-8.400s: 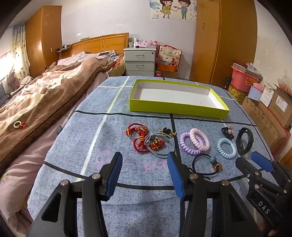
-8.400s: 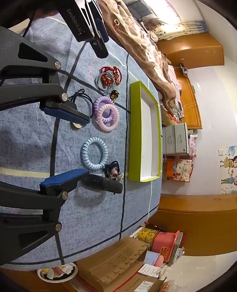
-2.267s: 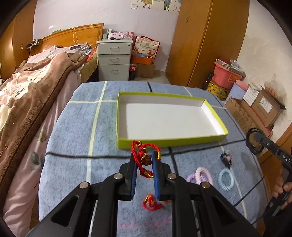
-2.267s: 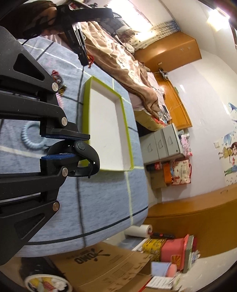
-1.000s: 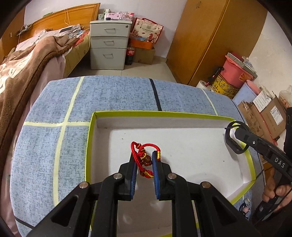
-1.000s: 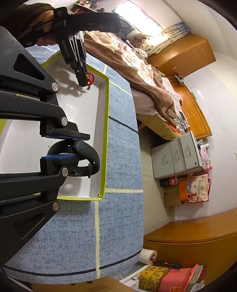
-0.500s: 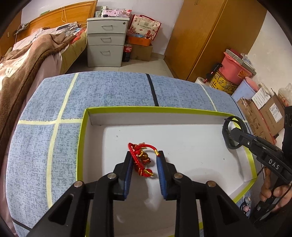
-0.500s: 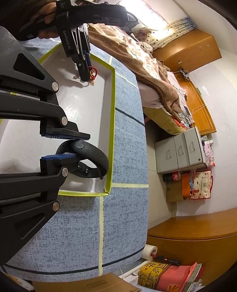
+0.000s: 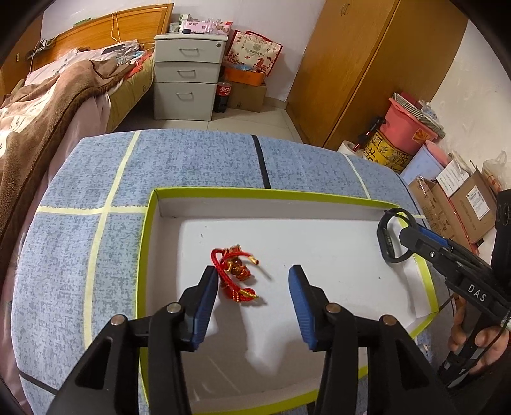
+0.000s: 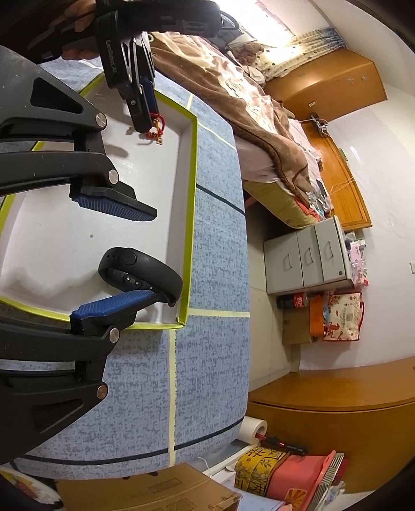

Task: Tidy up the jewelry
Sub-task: 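Carry both items into the green box and open both tools to release them, then grasp the black hair tie with pink ball charm using the right tool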

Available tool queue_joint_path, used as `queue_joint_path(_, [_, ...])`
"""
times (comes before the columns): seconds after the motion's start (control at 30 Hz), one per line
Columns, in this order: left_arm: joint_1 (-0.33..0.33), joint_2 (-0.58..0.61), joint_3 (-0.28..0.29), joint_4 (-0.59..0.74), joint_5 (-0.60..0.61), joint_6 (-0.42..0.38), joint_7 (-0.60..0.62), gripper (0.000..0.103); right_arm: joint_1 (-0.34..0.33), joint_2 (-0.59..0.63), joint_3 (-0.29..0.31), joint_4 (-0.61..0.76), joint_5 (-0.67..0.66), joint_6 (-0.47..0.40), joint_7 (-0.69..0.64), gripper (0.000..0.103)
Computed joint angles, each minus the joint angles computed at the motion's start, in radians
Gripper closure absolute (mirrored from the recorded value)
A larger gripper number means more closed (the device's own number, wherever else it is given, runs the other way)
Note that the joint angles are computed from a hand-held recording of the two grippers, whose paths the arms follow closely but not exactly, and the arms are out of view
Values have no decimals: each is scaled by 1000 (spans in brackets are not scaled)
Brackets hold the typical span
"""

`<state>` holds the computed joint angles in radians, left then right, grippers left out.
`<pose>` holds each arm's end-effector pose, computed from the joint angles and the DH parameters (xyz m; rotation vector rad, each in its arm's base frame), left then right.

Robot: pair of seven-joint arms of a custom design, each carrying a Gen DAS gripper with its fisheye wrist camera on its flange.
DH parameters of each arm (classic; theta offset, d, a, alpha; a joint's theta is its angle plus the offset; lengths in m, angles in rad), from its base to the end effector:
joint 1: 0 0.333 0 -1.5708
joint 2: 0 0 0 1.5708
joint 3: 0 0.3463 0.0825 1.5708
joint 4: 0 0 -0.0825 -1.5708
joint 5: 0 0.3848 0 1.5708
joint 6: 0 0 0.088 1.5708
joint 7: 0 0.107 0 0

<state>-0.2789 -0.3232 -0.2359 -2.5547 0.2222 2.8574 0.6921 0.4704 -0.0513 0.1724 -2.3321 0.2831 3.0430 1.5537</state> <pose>0.3896 -0.2402 0.4752 -2.1049 1.7959 -0.8389 0.4491 0.3109 0.4756 -1.9922 1.3315 -0.2929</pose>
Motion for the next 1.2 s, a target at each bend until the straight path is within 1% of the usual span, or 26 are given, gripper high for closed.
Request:
queue_joint_path(0.07, [12, -13, -14, -3, 16, -9, -19, 55, -12, -8, 8, -9, -54, 7, 46, 57])
queue_joint_path(0.17, [6, -35, -15, -15, 20, -6, -27, 53, -13, -26, 14, -26, -76, 22, 64, 57])
queue_joint_path(0.27, [9, -65, -25, -29, 32, -13, -49, 53, -33, -45, 32, -41, -134, 31, 118, 56])
queue_joint_path(0.33, [6, -85, -29, -41, 34, -15, -64, 52, -24, -61, 28, -53, -123, 34, 112, 56])
queue_joint_path(0.5, [7, -148, -61, -62, 66, -64, -114, 51, -26, -112, 45, -94, -123, 50, 134, 56])
queue_joint_path(0.63, [-5, -229, -81, -108, 80, -69, -165, 47, -28, -162, 59, -139, -117, 64, 145, 56])
queue_joint_path(0.7, [-17, -271, -87, -127, 79, -91, -189, 47, -35, -203, 74, -178, -119, 72, 150, 56])
queue_joint_path(0.8, [-36, -331, -96, -161, 84, -99, -217, 46, -74, -258, 119, -225, -144, 63, 176, 55])
queue_joint_path(0.87, [-42, -363, -110, -173, 91, -132, -236, 46, -96, -301, 144, -262, -155, 55, 197, 55])
queue_joint_path(0.9, [-46, -379, -116, -180, 91, -147, -251, 46, -98, -313, 146, -273, -156, 51, 202, 55])
queue_joint_path(1.0, [-77, -417, -111, -218, 81, -135, -281, 46, -102, -356, 154, -314, -156, 32, 224, 55])
queue_joint_path(1.03, [-79, -430, -120, -224, 84, -150, -292, 46, -100, -368, 155, -329, -154, 30, 231, 55])
queue_joint_path(1.1, [-82, -450, -143, -230, 96, -179, -316, 46, -118, -384, 176, -348, -164, 17, 253, 55])
queue_joint_path(1.2, [-119, -464, -129, -263, 95, -146, -325, 46, -146, -388, 207, -363, -190, -16, 291, 55])
